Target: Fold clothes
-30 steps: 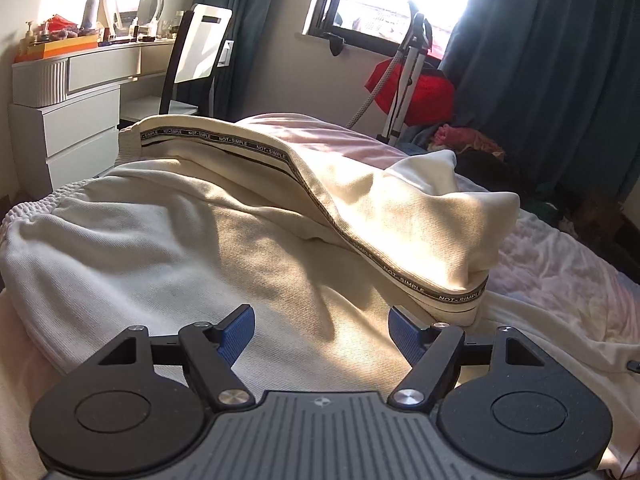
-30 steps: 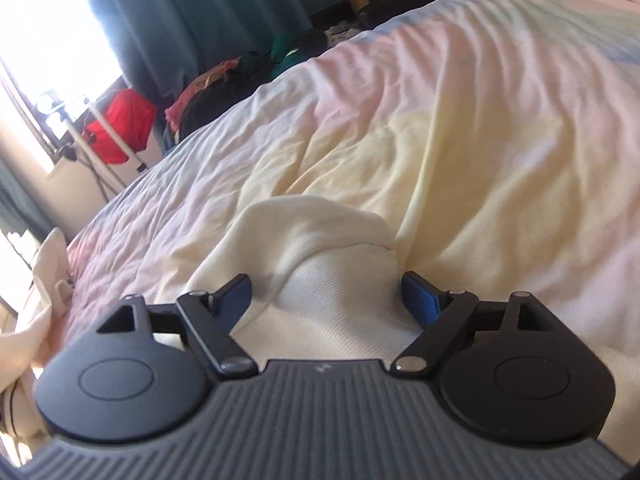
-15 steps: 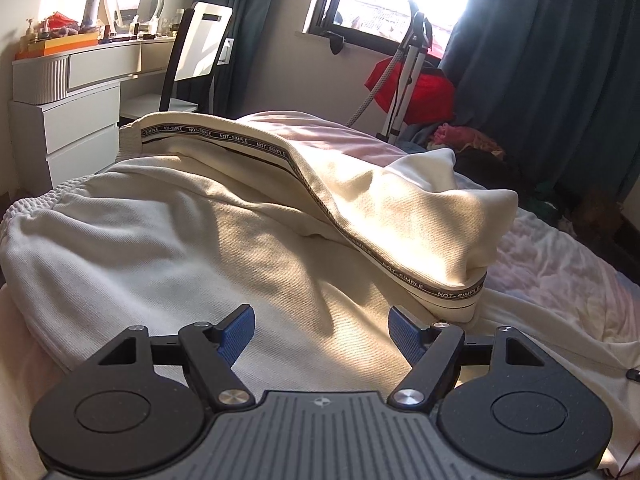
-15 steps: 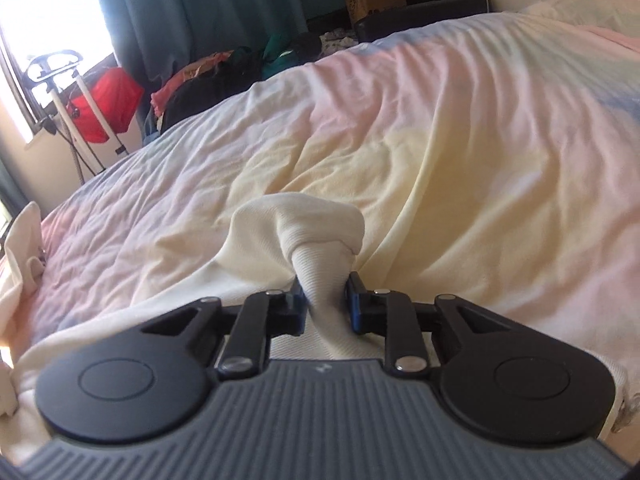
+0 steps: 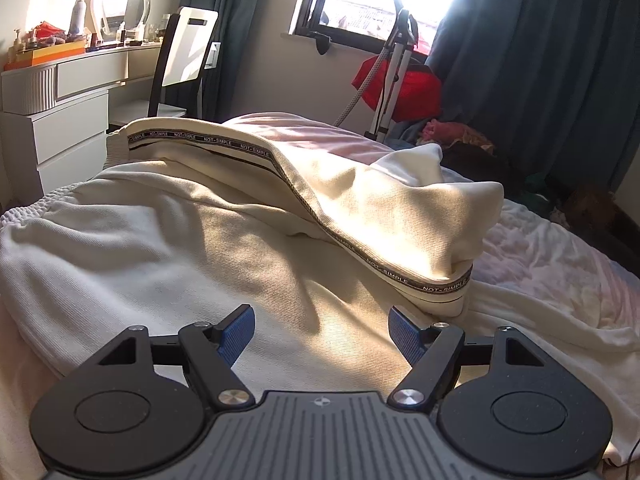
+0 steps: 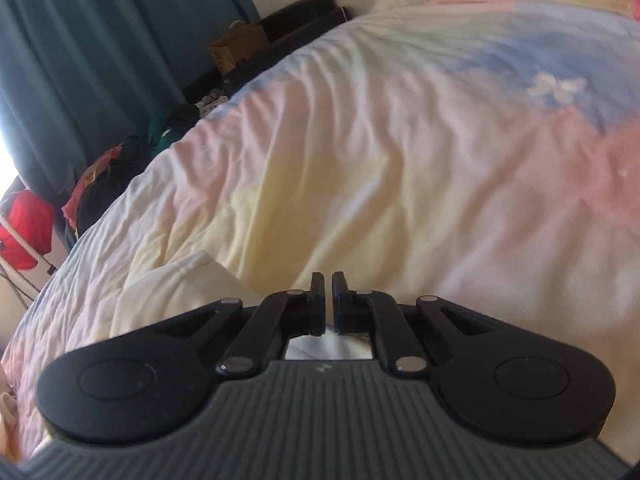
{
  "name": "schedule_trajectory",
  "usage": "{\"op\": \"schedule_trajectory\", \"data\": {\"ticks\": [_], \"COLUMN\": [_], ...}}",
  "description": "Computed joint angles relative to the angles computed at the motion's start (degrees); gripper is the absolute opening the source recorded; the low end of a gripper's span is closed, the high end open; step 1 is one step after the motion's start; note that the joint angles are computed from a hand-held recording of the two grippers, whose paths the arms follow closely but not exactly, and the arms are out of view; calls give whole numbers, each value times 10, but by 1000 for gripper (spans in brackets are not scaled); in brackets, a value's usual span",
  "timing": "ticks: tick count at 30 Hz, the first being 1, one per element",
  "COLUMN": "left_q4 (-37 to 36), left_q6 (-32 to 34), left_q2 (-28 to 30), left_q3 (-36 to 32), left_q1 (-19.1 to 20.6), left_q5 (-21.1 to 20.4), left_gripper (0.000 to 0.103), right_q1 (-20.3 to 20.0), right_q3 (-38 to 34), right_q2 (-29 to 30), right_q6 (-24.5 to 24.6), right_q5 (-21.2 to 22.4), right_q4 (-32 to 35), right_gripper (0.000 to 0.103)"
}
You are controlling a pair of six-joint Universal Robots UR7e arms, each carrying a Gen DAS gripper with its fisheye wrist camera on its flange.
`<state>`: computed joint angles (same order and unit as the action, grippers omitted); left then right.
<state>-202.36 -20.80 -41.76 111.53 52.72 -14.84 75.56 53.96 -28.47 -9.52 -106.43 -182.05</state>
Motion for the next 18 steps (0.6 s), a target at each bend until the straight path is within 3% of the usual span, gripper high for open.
{"op": "schedule_trajectory", "data": {"ticks": [4, 7, 12, 18], "left_q4": [-11, -17, -36, -143], "left_q6": [21, 54, 116, 347], "left_q2": [7, 19, 42, 96], "left_q3": [-5, -16, -40, -132], "left_q1": [-1, 0, 5, 17], "left_q5": [-1, 3, -5, -41], "left_gripper": [76, 76, 76, 83], "right_q1": [-4, 9, 40, 72], "right_q3": [4, 20, 110, 211], "right_q2": [-2, -7, -52, -101], "right_q6": [30, -15, -89, -124], "right_q5": [1, 6, 86, 163], "right_q4": [0, -31, -65, -54], "right_gripper": [7, 7, 8, 10]}}
